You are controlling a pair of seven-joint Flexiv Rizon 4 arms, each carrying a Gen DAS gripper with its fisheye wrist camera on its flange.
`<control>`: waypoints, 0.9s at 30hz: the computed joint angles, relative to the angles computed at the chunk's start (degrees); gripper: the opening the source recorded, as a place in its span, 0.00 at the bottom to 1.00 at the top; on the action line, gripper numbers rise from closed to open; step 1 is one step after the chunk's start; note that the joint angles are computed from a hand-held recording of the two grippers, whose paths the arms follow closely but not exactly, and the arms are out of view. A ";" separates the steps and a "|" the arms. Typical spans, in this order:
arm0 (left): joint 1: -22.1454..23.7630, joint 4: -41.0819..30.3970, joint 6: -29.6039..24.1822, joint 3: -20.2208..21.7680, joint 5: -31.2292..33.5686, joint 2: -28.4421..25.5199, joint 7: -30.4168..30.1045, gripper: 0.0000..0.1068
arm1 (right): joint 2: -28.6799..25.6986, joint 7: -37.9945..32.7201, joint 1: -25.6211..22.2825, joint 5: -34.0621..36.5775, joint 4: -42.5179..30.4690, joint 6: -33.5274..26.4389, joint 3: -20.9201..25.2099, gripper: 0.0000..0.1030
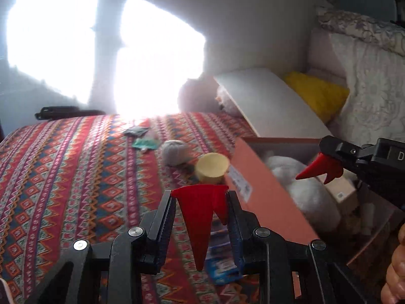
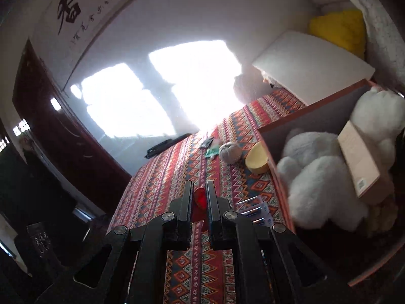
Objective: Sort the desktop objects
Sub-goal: 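Carry both red cones into the orange box and release them, then move both tools back over the yarn ball and battery pack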
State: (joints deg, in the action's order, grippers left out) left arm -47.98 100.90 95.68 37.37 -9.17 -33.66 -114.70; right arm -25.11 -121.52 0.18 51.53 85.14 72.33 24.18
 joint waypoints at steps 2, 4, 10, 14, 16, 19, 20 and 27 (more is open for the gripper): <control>2.53 -4.47 -1.31 -4.38 0.32 -1.37 1.78 0.31 | 1.09 -0.81 -2.20 1.99 0.43 1.41 -0.09 0.09; 4.56 -9.32 -3.11 -8.09 1.07 -2.97 2.96 0.31 | 1.85 -1.70 -4.46 4.26 0.43 1.93 -0.42 0.09; 8.28 -26.08 -11.12 -15.98 4.20 -9.43 5.32 0.31 | 2.23 -1.50 -8.37 7.99 -0.64 3.63 -3.54 0.09; 10.57 -36.03 -16.45 -20.28 5.38 -13.98 6.12 0.31 | 0.24 2.22 -9.97 7.00 -2.49 2.96 -5.68 0.09; 12.31 -40.23 -18.63 -23.39 5.62 -16.03 7.14 0.31 | -1.02 5.14 -10.18 5.43 -3.23 3.07 -6.62 0.09; 14.80 -45.78 -22.05 -28.53 5.94 -18.83 9.48 0.33 | -2.82 9.04 -10.75 2.44 -4.02 3.66 -7.30 0.10; 15.66 -47.01 -22.89 -30.39 5.91 -19.59 10.15 0.38 | -3.34 10.53 -10.77 1.15 -4.15 4.01 -7.56 0.10; 17.39 -44.49 -19.57 -32.04 8.24 -18.61 5.61 0.75 | -5.48 21.44 -10.12 -7.70 -2.78 8.16 -9.37 0.43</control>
State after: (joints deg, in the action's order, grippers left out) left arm -30.59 56.41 76.11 5.32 -0.93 -52.28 -109.08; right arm -30.59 -100.07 -9.94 43.83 82.36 80.49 14.80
